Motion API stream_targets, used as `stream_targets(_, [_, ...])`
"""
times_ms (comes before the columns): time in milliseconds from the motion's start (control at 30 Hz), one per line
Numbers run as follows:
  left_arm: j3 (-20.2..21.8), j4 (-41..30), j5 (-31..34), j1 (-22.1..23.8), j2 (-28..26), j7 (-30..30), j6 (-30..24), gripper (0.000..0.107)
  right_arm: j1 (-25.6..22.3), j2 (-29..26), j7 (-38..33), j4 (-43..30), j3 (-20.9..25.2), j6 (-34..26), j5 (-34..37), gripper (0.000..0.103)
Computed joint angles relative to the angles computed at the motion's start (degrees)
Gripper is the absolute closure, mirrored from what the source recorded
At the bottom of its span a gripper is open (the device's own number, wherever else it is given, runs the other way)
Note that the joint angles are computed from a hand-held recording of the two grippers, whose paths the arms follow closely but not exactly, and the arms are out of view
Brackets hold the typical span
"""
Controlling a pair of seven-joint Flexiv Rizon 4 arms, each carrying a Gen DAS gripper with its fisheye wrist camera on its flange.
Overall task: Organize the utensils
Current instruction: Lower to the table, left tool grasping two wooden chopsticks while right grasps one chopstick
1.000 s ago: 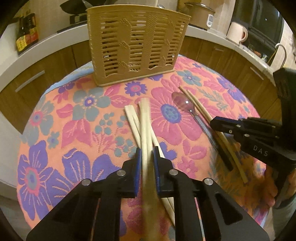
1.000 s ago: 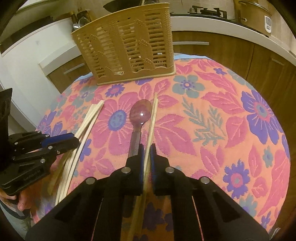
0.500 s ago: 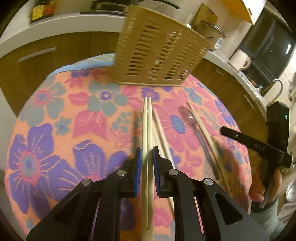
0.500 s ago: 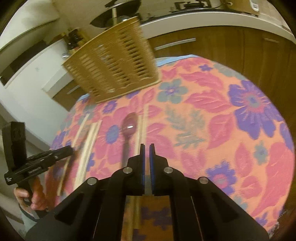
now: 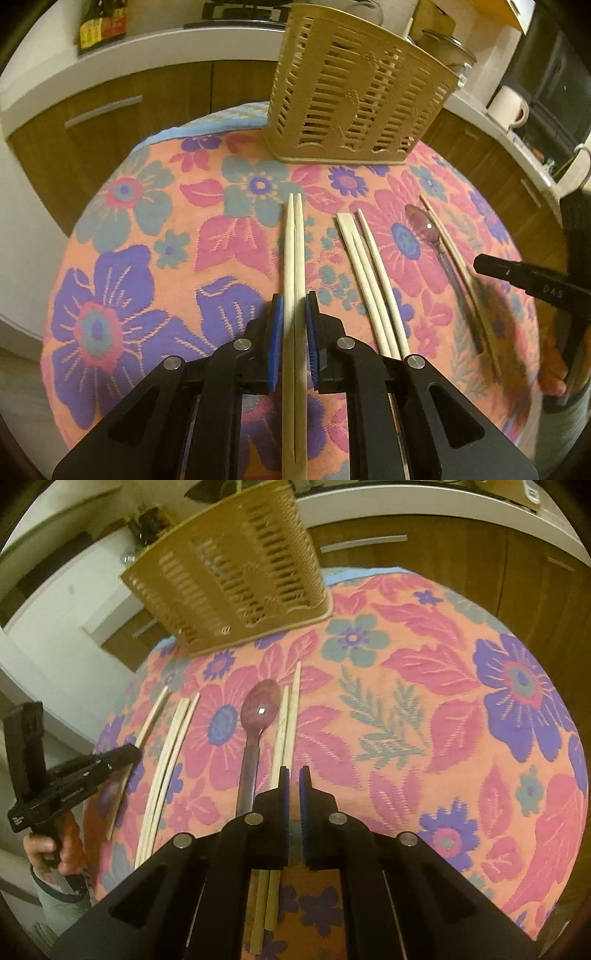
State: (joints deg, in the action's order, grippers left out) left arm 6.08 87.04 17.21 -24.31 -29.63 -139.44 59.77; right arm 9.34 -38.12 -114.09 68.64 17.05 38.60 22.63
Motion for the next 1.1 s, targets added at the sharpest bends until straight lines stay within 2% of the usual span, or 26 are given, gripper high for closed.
stream_targets(133, [0.7, -1.2, 1.6, -0.9, -0.3, -0.8, -1.6, 0.096, 0.8, -0.1, -0.3, -0.4, -0.3, -2.3, -1.4, 0.099])
stream_targets(233, [0.6, -0.8, 2.0, -0.8, -0.1, -1.4, -1.1, 0.096, 2.0, 0.5, 0.3, 1.1, -1.2, -0.2, -2.9, 0.099])
stream_targets(367, [1.1, -0.3, 3.0, -1.2, 0.5, -2.4, -1.7, 0.095, 2.7, 0.4, 3.0, 0.7, -2.1, -2.0, -5.3, 0.099])
stream_targets(533, [0.3, -0.3, 3.7, -0.8, 1.0, -1.1, -4.1, 0.093, 6.1, 1.4, 6.6, 1.6, -4.7, -4.1, -12.6, 0.098])
stream_targets(567, [0.1, -1.0, 3.9, -0.8, 0.8, -0.2, -5.2, 0.091, 6.7, 1.0, 7.1, 0.8, -4.9, -5.3, -14.1, 0.095])
stream_targets(600, [-0.4, -1.4, 3.8, -0.5, 0.7, 0.9, -5.6, 0.084, 7.0, 0.6, 7.2, -0.1, -5.0, -6.6, -14.9, 0.093])
stream_targets(633, [-0.8, -1.5, 3.5, -0.3, 0.6, 1.6, -5.6, 0.076, 7.3, -0.2, 7.3, -1.9, -4.9, -8.9, -15.8, 0.086])
stream_targets(667, [-1.4, -1.8, 2.9, 0.1, 0.4, 2.9, -5.8, 0.073, 7.6, -0.9, 7.2, -3.7, -4.7, -11.1, -16.2, 0.076])
stream_targets(733, [-1.2, -3.5, 3.4, -0.4, -0.2, 4.4, -8.2, 0.071, 8.0, -2.4, 6.6, -7.3, -4.2, -15.6, -16.5, 0.064])
stream_targets(800, [0.3, -7.3, 6.4, -2.4, -1.4, 5.0, -14.5, 0.071, 9.3, -2.5, 6.5, -7.3, -5.1, -15.5, -18.0, 0.064])
stream_targets(833, [0.2, -8.2, 6.8, -2.4, -1.7, 5.7, -15.9, 0.072, 9.7, -2.6, 6.4, -7.5, -5.3, -15.7, -18.5, 0.064])
stream_targets(933, [-1.4, -6.1, 5.1, -0.4, -0.9, 7.3, -13.0, 0.072, 9.1, -4.2, 7.7, -11.5, -4.8, -19.5, -16.8, 0.064])
stream_targets(1100, [-1.6, -6.6, 4.4, 0.0, -1.2, 9.5, -14.0, 0.072, 9.7, -4.2, 8.2, -10.5, -6.1, -16.9, -18.2, 0.073])
